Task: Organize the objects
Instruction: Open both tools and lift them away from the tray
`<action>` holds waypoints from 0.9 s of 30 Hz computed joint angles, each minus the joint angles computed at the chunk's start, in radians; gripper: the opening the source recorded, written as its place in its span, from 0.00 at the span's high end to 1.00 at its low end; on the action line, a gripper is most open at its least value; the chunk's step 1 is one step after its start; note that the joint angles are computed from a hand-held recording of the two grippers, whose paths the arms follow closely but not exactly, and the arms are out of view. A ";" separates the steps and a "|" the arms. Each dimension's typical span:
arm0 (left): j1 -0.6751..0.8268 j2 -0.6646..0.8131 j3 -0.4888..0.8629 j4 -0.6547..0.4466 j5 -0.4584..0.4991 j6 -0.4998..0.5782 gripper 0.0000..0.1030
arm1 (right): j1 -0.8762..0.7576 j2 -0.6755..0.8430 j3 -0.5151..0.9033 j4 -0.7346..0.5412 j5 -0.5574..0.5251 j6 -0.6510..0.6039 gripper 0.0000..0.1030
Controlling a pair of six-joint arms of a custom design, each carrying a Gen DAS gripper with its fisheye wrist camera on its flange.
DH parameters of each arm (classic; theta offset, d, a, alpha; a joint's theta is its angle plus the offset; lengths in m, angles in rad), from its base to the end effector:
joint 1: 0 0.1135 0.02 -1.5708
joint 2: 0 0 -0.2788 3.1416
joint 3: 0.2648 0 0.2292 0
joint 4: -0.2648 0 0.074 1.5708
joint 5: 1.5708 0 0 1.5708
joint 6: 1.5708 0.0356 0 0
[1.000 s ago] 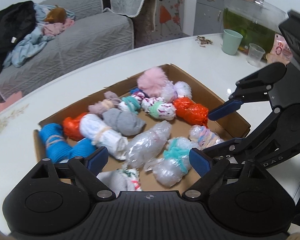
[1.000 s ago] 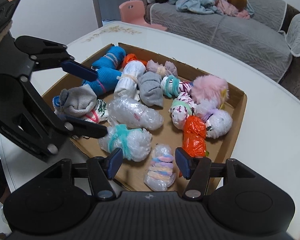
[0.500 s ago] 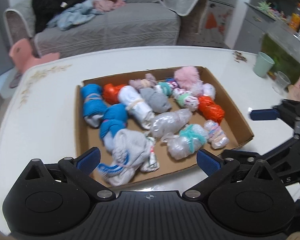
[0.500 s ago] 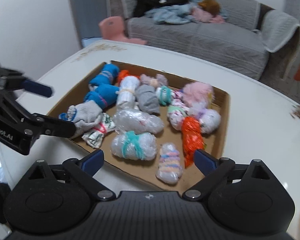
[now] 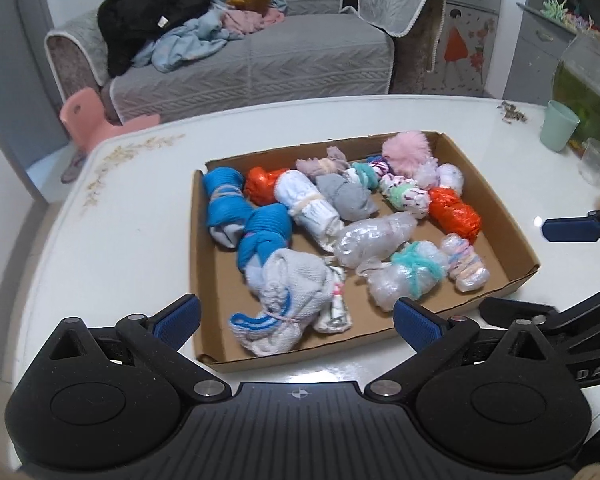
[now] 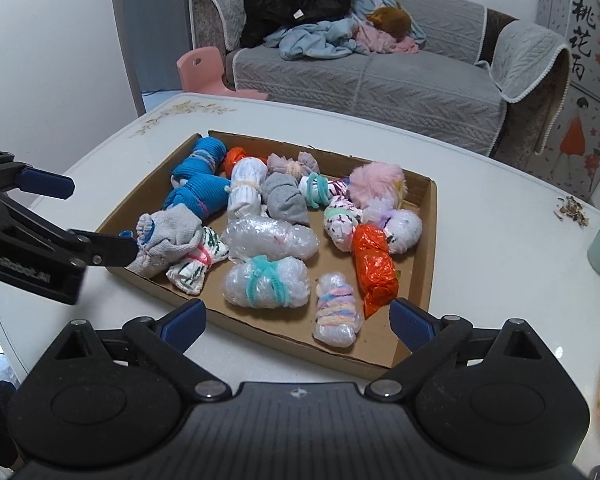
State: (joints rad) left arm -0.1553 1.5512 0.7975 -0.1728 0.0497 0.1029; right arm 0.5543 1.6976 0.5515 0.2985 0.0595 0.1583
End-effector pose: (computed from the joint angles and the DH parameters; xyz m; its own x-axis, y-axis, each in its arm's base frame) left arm 0.2790 -0.0455 0.1970 -0.7668 0.2239 -0.6015 0.2641 0.9642 0.0222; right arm 0.2337 0.1422 0.1311 -0.7070 -0.2526 -0.6605 -0.3853 0.9208 0.0603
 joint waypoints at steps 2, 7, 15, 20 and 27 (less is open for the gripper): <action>0.012 0.001 -0.001 0.003 0.030 -0.014 0.01 | 0.008 0.005 0.004 0.005 0.011 -0.003 0.05; -0.002 0.012 -0.009 0.022 -0.003 -0.017 0.01 | 0.025 0.019 0.018 0.014 0.018 -0.011 0.05; -0.012 0.027 -0.027 0.045 -0.048 -0.005 0.00 | 0.032 0.027 0.024 0.016 0.037 -0.016 0.05; -0.017 0.016 -0.042 0.056 -0.034 -0.001 0.00 | 0.032 0.033 0.026 0.013 0.038 -0.017 0.05; -0.022 -0.011 -0.054 0.102 -0.071 -0.010 0.01 | 0.024 0.033 0.028 0.024 0.030 -0.013 0.05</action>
